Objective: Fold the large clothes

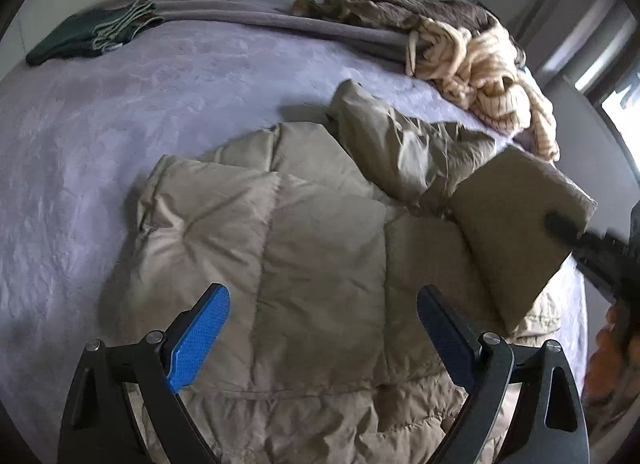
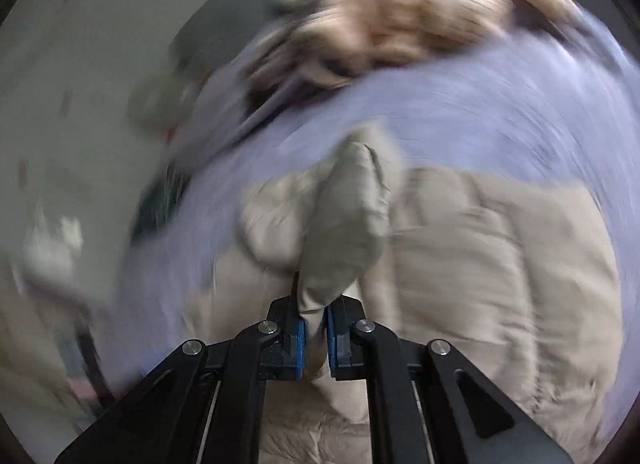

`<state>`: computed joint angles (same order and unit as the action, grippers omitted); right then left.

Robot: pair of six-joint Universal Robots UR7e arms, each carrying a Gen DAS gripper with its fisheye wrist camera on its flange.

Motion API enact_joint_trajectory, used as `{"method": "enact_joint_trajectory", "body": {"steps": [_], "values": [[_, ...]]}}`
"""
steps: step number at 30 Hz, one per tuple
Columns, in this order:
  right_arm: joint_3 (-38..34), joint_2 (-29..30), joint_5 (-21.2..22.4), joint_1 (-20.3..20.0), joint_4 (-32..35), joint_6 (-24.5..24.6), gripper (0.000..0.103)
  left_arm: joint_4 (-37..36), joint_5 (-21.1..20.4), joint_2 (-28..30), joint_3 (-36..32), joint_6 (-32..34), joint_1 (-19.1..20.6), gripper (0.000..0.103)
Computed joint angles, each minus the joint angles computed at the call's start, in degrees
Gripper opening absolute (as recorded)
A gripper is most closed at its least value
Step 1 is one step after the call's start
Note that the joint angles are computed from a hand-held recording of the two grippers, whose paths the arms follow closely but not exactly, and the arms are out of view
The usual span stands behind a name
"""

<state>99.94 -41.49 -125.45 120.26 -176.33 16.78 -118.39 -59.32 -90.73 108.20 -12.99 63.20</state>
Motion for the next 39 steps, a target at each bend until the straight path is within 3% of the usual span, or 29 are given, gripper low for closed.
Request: {"method": "enact_joint_trajectory", "body": {"steps": [3,6,8,10,11,14,19,20,23,24,27,29,31,33,35,37,39], "values": [[-5.87,6.09,-3.85,2.6,7.8,-5.59,0.009,-0.22,-3.96,0.0,-1.16,-0.58,2.02,0.096],[-8.19,9.73,-6.98,4.21,13.64,-7.82,0.012,-0.85,-8.73,0.24,-2.24,-0.37,4.03,0.096],[-9.85,11.72,-8.23,4.79,18.34,-8.4,0.029,-1.02,-11.09,0.64,-2.77,-0.33,4.92,0.096],[-8.86,11.56,-6.85,4.81,20.0,-8.56,0.06,-0.92,-13.04,1.27,-3.28,-0.63,5.47,0.096],[-7.8,10.93,-6.04,4.91,20.11,-8.56,0.061,-0.76,-14.27,1.71,-3.53,-0.8,5.7,0.096],[-3.59,7.69,-5.28,4.75,20.4,-5.78,0.061,0.04,-17.31,3.35,-4.17,-1.19,6.39,0.096],[10.51,-3.68,-1.15,1.1,15.56,7.97,0.061,0.72,-17.75,6.42,-4.01,-1.58,6.25,0.096],[14.39,-6.52,0.06,-0.05,13.0,11.56,0.061,0.31,-17.42,7.01,-3.86,-1.71,5.94,0.092],[27.11,-14.85,5.48,-5.55,-1.06,21.57,0.061,0.85,-16.3,9.36,-4.41,-2.23,5.24,0.066],[29.64,-16.14,6.99,-7.22,-5.84,22.86,0.061,1.01,-16.33,10.09,-4.63,-2.54,5.11,0.047],[36.51,-18.79,8.2,-11.16,-20.25,26.36,0.061,1.93,-15.37,11.61,-5.15,-3.2,4.4,0.013],[38.11,-19.57,7.45,-12.44,-24.04,27.72,0.059,0.76,-12.9,11.07,-4.31,-3.14,2.86,0.01],[38.54,-21.26,5.88,-13.52,-23.93,28.59,0.005,-0.01,-11.34,9.62,-3.34,-2.62,1.13,0.01],[37.96,-22.24,3.66,-12.86,-23.33,27.21,0.005,0.1,-10.27,7.43,-2.0,-1.94,-0.62,0.01],[36.24,-22.63,1.88,-11.14,-22.05,22.26,0.005,0.99,-8.41,5.74,-0.59,-1.44,-2.04,0.01],[34.2,-22.41,-1.22,-9.04,-17.44,17.81,0.005,2.04,-5.99,4.89,0.82,-0.81,-2.82,0.01],[33.07,-21.82,-2.32,-9.05,-13.17,16.57,0.005,2.88,-4.74,4.8,1.92,-1.23,-2.09,0.01]]}}
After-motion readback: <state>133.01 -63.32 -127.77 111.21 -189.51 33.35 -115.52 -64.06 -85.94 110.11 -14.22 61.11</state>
